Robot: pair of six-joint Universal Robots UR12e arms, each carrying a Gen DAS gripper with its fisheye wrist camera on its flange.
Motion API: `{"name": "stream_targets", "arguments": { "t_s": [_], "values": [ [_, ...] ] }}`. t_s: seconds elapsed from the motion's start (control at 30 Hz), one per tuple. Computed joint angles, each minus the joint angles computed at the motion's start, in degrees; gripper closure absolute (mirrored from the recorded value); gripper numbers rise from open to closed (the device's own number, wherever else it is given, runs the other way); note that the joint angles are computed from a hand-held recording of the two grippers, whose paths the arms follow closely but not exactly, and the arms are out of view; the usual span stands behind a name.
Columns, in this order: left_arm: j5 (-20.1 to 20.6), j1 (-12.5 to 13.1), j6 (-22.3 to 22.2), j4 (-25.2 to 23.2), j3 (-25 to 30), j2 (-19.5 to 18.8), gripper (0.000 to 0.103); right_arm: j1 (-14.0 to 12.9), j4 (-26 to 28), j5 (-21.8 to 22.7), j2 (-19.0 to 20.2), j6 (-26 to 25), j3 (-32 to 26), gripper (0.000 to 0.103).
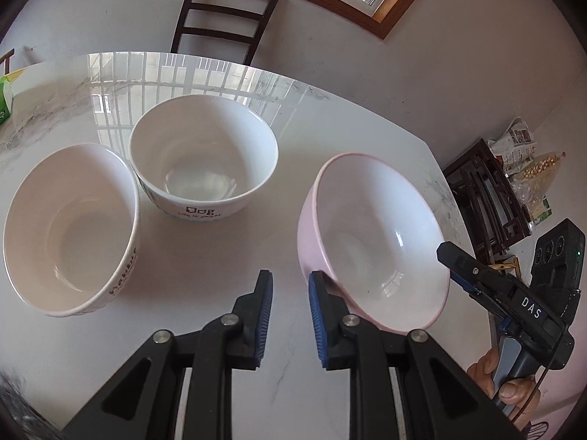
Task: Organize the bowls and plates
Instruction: 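Move both grippers to the rim of the pink bowl, then close both grippers on the pink bowl rim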
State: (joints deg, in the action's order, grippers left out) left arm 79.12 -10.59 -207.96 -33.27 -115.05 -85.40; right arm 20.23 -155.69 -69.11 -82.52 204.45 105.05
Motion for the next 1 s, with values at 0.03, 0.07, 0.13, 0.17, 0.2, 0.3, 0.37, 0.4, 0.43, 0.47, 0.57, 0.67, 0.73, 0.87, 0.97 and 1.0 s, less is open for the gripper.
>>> {"name": "stream_targets", "arguments": {
  "t_s": [0.03, 0.07, 0.13, 0.17, 0.2, 0.3, 0.37, 0.4, 0.43, 0.47, 0.57, 0.67, 0.73, 0.87, 0.97, 1.0],
  "values": [
    [-0.5, 0.3, 0.1, 0.3, -0.3, 0.2, 0.082, 0.4, 1.6, -1.0, 0.5, -0.7, -0.9, 0.056],
    [-1.1, 0.4, -0.4, 1.0, -0.4, 0.2, 0.082, 0.9, 3.4, -2.4, 1.0, -0.9, -1.7, 0.056],
    [-1.3, 0.8, -1.9, 3.6, -1.3, 1.2, 0.082, 1.0, 5.1, -2.4, 1.8, -1.0, -2.7, 0.056],
    [-0.5, 0.7, -2.2, 4.8, -1.5, 1.5, 0.082, 0.8, 5.3, -1.8, 1.9, -1.3, -2.8, 0.059],
    [0.1, 0.6, -2.1, 5.7, -1.5, 1.6, 0.080, 0.9, 5.7, -1.8, 2.1, -1.9, -2.9, 0.064],
    [0.1, 0.2, -0.4, 4.6, -0.1, 0.6, 0.077, 1.2, 6.7, -3.2, 2.2, -2.9, -3.1, 0.076],
    [-0.6, -0.1, 0.0, 3.4, 0.6, -0.2, 0.077, 0.9, 7.2, -2.1, 2.3, -2.6, -3.1, 0.076],
    [-0.8, -0.2, 0.2, 2.8, 1.0, -0.8, 0.077, 0.8, 7.3, -2.0, 2.3, -2.6, -3.2, 0.077],
    [-0.5, -0.4, 0.3, 1.8, 1.5, -1.3, 0.077, 0.8, 7.5, -2.2, 2.3, -2.9, -3.2, 0.077],
    [-0.6, -0.4, 0.2, 0.9, 1.9, -1.8, 0.077, 0.9, 7.9, -2.6, 2.3, -3.3, -3.4, 0.077],
    [-4.3, 0.6, -0.4, -2.2, 3.0, -3.6, 0.077, 1.1, 8.1, -3.1, 2.5, -3.7, -3.6, 0.079],
    [-2.5, 0.0, -1.5, -4.3, 3.3, -3.8, 0.086, 1.0, 8.4, -1.5, 2.5, -3.9, -3.7, 0.080],
    [-0.6, -0.6, -1.7, -5.8, 3.0, -3.1, 0.089, 1.3, 8.6, -1.6, 2.1, -4.9, -3.8, 0.081],
    [-1.5, -0.5, -4.1, -6.9, -0.1, 0.4, 0.089, 1.7, 10.8, -0.1, 0.7, -5.9, -3.3, 0.082],
    [0.2, -1.4, -5.0, -7.8, -2.3, 3.9, 0.089, 2.1, 11.9, 1.5, -0.9, -6.2, -1.9, 0.082],
    [0.9, -1.6, -5.0, -8.0, -3.0, 5.3, 0.089, 2.4, 11.9, 1.7, -1.7, -6.6, -1.3, 0.082]
  ]
}}
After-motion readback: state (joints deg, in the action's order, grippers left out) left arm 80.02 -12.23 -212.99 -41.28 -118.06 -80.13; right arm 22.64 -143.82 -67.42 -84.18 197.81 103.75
